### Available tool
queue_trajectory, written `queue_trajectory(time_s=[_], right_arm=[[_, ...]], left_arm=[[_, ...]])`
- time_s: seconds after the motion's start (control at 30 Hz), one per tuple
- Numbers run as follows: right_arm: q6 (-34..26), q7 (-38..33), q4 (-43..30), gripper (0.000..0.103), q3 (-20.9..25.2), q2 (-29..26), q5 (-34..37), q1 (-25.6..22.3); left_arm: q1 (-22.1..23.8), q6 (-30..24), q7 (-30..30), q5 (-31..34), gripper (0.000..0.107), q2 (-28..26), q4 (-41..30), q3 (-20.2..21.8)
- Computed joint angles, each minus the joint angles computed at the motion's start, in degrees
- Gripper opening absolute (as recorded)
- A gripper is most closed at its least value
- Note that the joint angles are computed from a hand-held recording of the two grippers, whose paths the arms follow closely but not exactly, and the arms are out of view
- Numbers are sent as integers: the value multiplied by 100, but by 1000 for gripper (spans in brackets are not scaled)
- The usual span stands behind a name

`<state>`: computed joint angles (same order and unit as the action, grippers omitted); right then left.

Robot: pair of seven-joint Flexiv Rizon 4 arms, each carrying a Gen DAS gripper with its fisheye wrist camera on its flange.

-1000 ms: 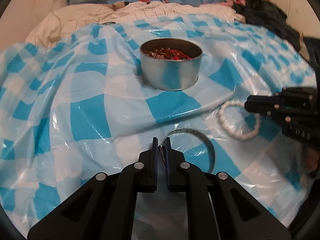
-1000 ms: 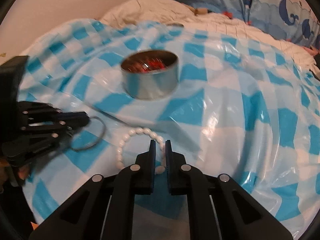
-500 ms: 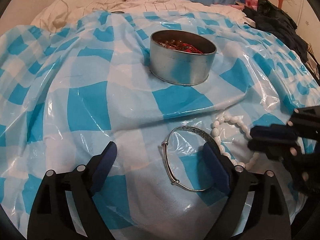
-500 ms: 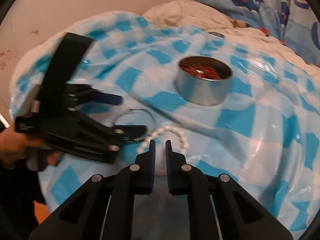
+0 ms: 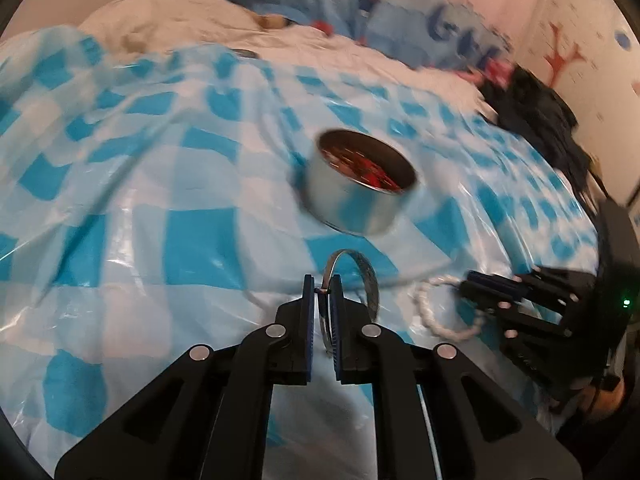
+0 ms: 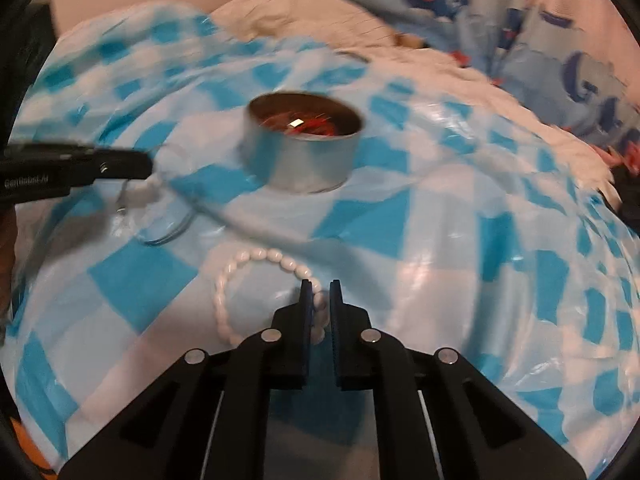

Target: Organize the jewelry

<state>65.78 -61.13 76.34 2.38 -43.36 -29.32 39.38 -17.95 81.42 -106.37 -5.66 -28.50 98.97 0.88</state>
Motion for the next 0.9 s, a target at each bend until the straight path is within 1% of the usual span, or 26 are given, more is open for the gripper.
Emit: queue_trajectory(time_s=[0.03,0.07,0.1,0.13,0.17,0.2,0.23,0.27,0.3,0.33,0.37,0.4,0.43,0.47,0.53,0.57,0.6,0.63,0.67,0.7,0.73,0.77,0.8,0.83,0.87,0.9], right_arm=[[113,-48,-29,10,137,-8,202,-107],[143,-155,-85,26,337,-36,340,-231],[209,-337,-148,60,517,-68,621,-324],[310,-292,-110,69,511,-68,597,-324],[306,-324,-117,70,464,-73,592,-280],[183,-393,-174,70,434,-101,563,-233],[12,-522,-242,67,496,-134,593,-240],[-121,-627,-287,54,572,-151,666,-257],[-232,-776,-367,34,706,-182,802,-320],[-361,-788,-434,22,654,-199,807,-261],[-339,-837,-404,11,662,-177,859,-258],[-321,-920,-428,8,836,-184,997,-364],[-213,-1180,-521,8,1196,-218,1462,-581],[-103,-1297,-541,8,1369,-226,1682,-683],[189,-1839,-697,8,1953,-303,2379,-1017],[268,-1919,-736,8,2091,-320,2507,-1095],[319,-1981,-747,8,2103,-313,2630,-1104],[271,-1984,-770,8,2037,-303,2694,-1064],[190,-1928,-799,8,1906,-291,2714,-982],[115,-1827,-796,9,1717,-266,2679,-869],[45,-1700,-776,10,1496,-239,2586,-731],[19,-1650,-756,28,1403,-226,2544,-668],[57,-1527,-706,61,1233,-200,2451,-554],[194,-1328,-560,71,964,-136,2290,-398],[394,-1128,-388,74,676,-72,2066,-227],[448,-1056,-319,74,525,-62,1846,-141]], left_arm=[[108,43,73,-79,7,2,43,-139],[210,-20,226,-207,11,-3,67,-285],[171,-150,211,-164,21,-20,10,-245],[-9,-278,110,-31,28,-67,-103,-32],[-98,-339,49,66,42,-96,-169,76],[-215,-447,-31,202,53,-133,-262,216],[-386,-635,-162,401,55,-185,-410,425],[-418,-732,-210,506,55,-184,-441,459],[-391,-847,-198,558,55,-199,-482,421],[-328,-967,-136,562,55,-218,-517,326],[-254,-980,-60,550,46,-217,-504,215],[-217,-1019,15,574,22,-211,-512,159],[-276,-1124,14,689,14,-201,-565,224],[-284,-1065,56,788,7,-171,-562,228],[-134,-595,156,696,6,-88,-364,31],[-84,-427,192,635,6,-58,-297,-30],[-3,-253,251,528,6,-39,-216,-134],[170,-53,378,352,6,-21,-99,-355],[395,174,637,15,6,-9,62,-672],[484,168,703,-105,6,-26,65,-801],[440,115,733,-177,6,-30,62,-744],[345,24,722,-200,6,-42,27,-620],[279,-118,717,-226,6,-47,-5,-535],[113,-380,589,-177,6,-82,-119,-307],[7,-537,475,-113,8,-106,-191,-158],[-12,-642,438,-90,14,-129,-227,-129]])
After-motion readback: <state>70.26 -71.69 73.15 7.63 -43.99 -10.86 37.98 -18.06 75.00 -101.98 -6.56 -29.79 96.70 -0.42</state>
